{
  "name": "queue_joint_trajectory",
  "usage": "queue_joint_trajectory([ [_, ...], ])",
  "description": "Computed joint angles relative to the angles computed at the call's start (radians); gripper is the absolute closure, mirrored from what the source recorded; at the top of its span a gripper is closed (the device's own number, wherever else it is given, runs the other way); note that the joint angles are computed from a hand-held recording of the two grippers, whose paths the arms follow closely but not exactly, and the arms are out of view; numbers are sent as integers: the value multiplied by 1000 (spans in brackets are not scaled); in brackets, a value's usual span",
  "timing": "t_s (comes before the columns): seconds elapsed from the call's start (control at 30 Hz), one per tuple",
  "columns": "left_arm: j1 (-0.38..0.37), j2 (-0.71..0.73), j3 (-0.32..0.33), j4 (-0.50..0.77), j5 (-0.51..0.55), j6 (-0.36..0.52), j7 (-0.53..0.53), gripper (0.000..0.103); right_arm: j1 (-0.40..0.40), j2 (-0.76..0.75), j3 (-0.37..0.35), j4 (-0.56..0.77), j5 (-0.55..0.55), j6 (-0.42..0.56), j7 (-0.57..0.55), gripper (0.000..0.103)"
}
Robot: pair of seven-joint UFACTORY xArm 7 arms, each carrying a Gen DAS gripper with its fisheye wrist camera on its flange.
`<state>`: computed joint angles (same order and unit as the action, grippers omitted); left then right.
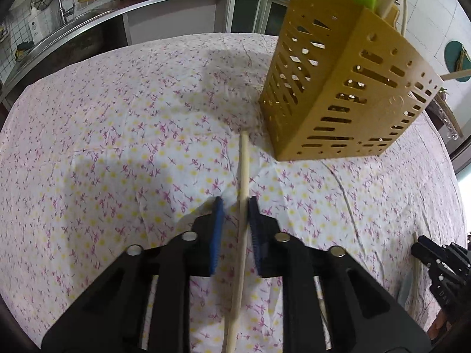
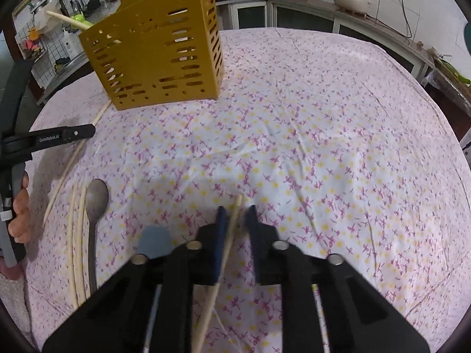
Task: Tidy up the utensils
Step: 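Carry both held chopsticks up over the yellow holder with both tools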
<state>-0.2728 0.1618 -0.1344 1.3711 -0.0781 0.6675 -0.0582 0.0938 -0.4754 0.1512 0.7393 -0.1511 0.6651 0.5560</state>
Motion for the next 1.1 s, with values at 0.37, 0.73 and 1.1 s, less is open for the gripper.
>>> queue_joint_trajectory([
  [0.37,24,-98,1,-65,-88,-53,7,99,-10,-21,-16,42,-14,-65,-47,97],
  [0.73,-26,-355,-9,-255,-129,-282,31,99,-59,-55,-2,89,-29,-242,-68,97],
  [1.1,-70,-395,-15,-265,-78,-364,-28,99,-138,-71,54,127,-77,-328,-37,98],
])
